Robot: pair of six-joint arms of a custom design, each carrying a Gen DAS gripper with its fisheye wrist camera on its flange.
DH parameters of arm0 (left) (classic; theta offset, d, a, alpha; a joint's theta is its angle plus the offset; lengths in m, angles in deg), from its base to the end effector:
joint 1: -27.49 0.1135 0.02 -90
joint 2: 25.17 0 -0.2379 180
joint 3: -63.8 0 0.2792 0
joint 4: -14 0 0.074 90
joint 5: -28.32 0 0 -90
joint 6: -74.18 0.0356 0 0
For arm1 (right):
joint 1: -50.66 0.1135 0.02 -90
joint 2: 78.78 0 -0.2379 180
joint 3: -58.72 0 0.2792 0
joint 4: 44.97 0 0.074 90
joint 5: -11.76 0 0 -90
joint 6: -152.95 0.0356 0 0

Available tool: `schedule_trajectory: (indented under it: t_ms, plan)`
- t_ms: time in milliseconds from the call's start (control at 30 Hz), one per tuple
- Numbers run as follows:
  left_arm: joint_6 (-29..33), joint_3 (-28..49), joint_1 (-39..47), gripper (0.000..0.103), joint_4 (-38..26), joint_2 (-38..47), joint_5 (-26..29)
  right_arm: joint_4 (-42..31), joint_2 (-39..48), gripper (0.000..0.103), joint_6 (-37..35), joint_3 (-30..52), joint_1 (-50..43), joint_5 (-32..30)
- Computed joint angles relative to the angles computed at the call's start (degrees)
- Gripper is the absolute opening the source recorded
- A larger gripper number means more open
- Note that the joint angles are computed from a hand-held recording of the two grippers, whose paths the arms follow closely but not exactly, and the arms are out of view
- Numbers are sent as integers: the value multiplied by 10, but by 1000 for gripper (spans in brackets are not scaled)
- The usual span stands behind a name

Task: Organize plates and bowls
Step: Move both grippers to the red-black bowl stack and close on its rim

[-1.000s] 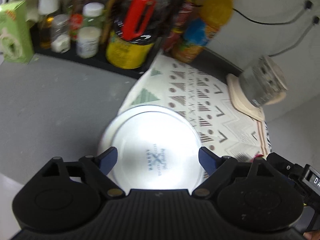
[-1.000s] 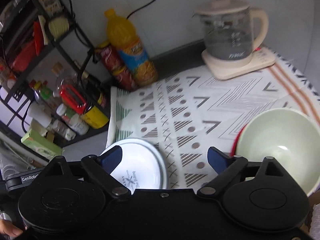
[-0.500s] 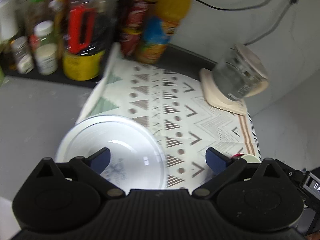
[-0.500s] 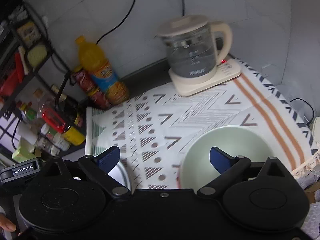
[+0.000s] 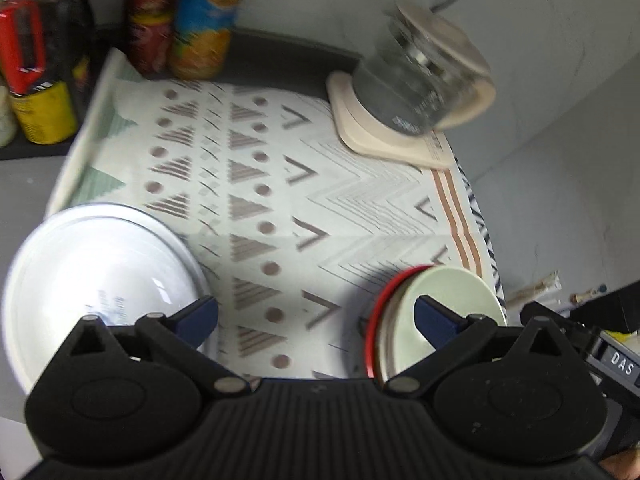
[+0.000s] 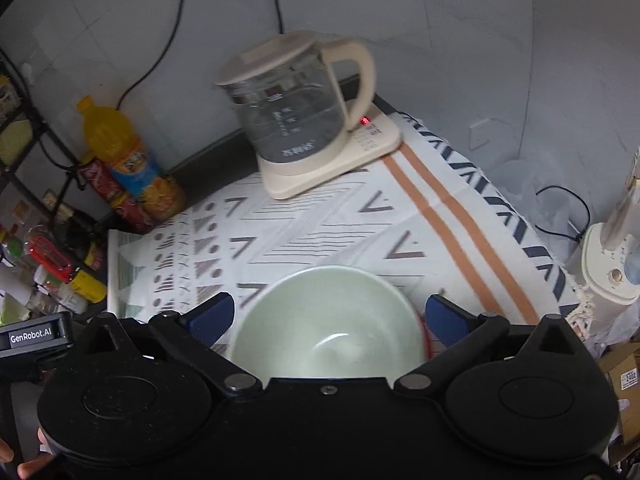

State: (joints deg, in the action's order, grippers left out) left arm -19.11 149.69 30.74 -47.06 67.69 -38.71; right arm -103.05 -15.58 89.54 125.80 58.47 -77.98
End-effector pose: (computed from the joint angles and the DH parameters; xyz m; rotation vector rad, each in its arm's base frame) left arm 0.3492 0.0059 0.2182 -0.0479 2.7103 -0.5505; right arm 0.2531 0.0345 0.2558 0.4151 2.4990 0.2365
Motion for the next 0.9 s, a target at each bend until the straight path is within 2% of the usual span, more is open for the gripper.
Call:
schedule_trajectory:
  t_ms: [367, 467, 567, 700, 900]
  plan:
    - [-40, -5, -82, 103, 27, 50, -34, 10, 43, 103, -61, -33, -81, -59]
    - [-55, -11, -98, 103, 41, 56, -59, 5, 62, 103, -74, -35, -95, -50]
    - [-75, -22, -111, 103, 58, 56, -88, 12, 83, 101, -93, -41, -108, -69]
    - [-94, -27, -123, 102, 68, 61, -118, 19, 115, 85, -110, -43, -120, -93]
    - [-122, -33, -134, 102, 73, 62, -152, 27, 158, 71, -135, -32, -137, -137]
